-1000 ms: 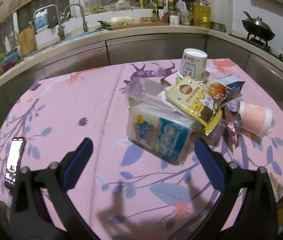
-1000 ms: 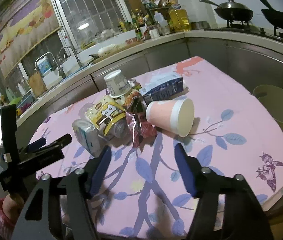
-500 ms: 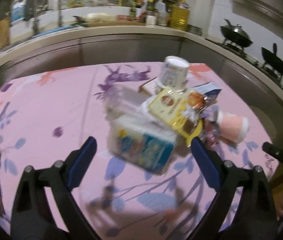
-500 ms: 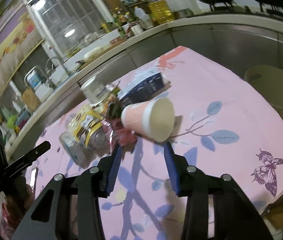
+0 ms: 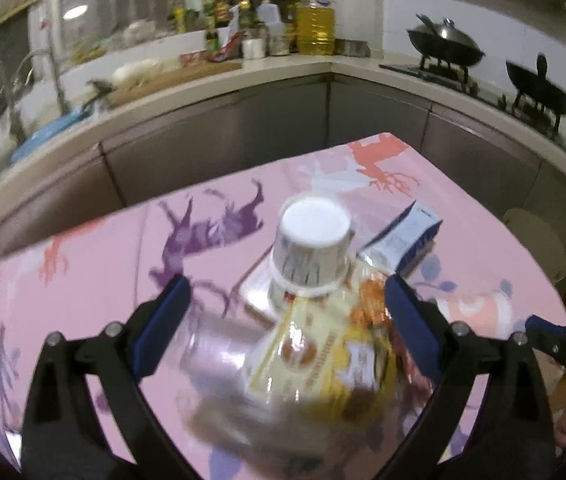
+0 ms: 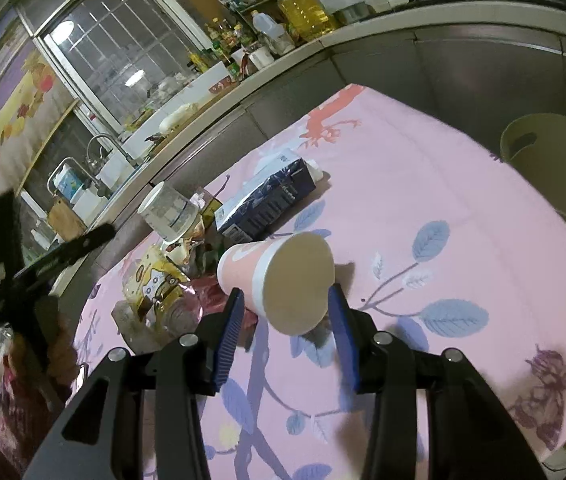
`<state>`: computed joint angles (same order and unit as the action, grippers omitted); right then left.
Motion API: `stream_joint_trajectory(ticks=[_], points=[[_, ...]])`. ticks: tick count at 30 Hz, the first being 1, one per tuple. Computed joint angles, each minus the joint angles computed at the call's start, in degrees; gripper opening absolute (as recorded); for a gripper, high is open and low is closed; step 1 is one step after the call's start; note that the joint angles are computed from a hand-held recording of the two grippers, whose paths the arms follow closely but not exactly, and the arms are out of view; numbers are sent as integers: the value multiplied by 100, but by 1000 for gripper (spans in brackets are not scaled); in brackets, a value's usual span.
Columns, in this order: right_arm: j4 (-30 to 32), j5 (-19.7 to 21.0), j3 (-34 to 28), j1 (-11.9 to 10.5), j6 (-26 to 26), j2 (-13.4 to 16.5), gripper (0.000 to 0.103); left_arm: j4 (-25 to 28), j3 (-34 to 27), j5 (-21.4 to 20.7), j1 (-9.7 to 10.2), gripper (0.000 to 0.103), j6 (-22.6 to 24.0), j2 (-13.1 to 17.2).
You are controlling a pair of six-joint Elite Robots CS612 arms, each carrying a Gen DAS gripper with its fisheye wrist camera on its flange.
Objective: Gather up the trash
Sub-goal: 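Grasp the pink paper cup with the right gripper while the left gripper grasps the white cup, then carry both cups over the beige bin and open both grippers to drop them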
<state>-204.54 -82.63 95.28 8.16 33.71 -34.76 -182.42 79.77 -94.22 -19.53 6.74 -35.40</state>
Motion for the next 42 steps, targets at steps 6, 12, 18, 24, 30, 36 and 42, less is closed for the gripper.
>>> stream_joint_trajectory(ticks=[6,12,18,24,30,36,42], points=[[160,202,-188,-46,-60,84,41,776,-740,148,-104,94,247,331],[310,435,-371,-75,-158,171,41,1010,-1020,206,-136,87,273,465],[322,507,-443,-76,-142,220,41,1046,-1094,191,-125,73,275,511],[106,869,-480,-108,-105,289,10,1107,-1124,102,-100,56,209,531],[-283,597,-346,-64,-278,197,1,554,-768,128,-98,56,191,301],[-629,259,-150,-94,-412,116,1,378,-591,-140,-105,56,-82,86],[-986,-201,189,-257,-349,25,1,547,-489,-690,-432,56,209,-40]])
